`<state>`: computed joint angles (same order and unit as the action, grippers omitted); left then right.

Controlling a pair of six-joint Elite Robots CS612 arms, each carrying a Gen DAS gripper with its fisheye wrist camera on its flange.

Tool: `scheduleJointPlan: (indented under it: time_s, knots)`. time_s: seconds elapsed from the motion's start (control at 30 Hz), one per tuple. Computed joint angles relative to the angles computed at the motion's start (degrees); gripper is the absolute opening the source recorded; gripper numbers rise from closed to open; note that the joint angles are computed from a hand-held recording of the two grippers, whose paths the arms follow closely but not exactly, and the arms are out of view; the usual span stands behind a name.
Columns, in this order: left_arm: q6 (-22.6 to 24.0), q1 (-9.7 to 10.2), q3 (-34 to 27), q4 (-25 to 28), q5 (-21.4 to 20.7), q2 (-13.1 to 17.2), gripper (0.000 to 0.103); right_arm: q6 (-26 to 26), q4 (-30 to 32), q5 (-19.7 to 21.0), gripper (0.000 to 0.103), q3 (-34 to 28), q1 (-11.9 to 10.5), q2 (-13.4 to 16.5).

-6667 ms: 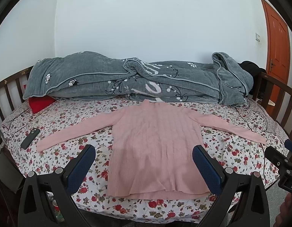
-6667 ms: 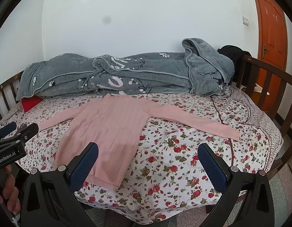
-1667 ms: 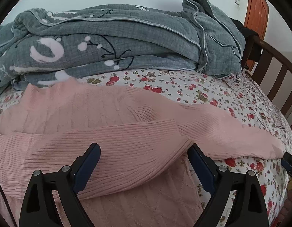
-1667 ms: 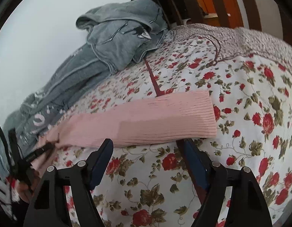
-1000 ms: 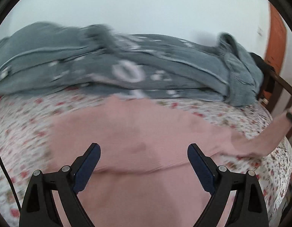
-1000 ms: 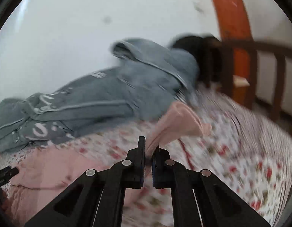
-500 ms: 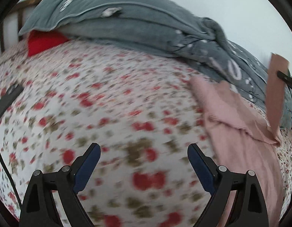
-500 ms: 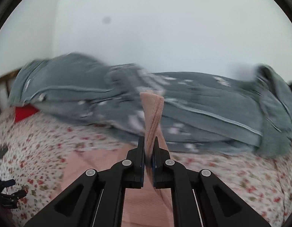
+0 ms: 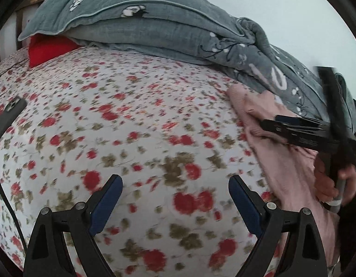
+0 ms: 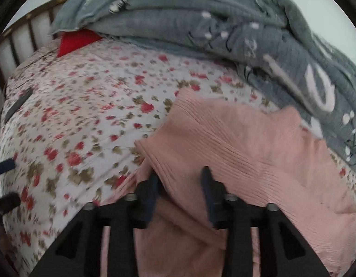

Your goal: Fold small clothes

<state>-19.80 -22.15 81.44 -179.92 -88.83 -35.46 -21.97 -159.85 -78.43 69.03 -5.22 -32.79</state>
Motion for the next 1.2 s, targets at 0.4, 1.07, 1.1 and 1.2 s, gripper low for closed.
scheduleJointPlan:
  time_s: [0.4,1.07,1.1,1.2]
  knots:
    - [3.1,-1.99,-13.7,7.0,-8.1,4.2,0.091,15.3,-22.7,-6.5,0.073,16.8,-9.9,-9.0]
    - [-4.1,-0.75,-35.9,12.5,-19.3,17.9,0.018,12.7,-17.7,3.4,0.014,12.5,-15.2,-5.1]
    - [-2.4,-1.04,-36.3,15.4,-17.3,18.0,0.018,12.2,-20.2,3.7,0.014,13.4,-15.2,-5.4]
    - [-3.4,-0.98,-37.9,21.4,-16.9,18.8,0.028,8.8,-14.6,-4.8,0.018,11.8,-13.9,-4.3]
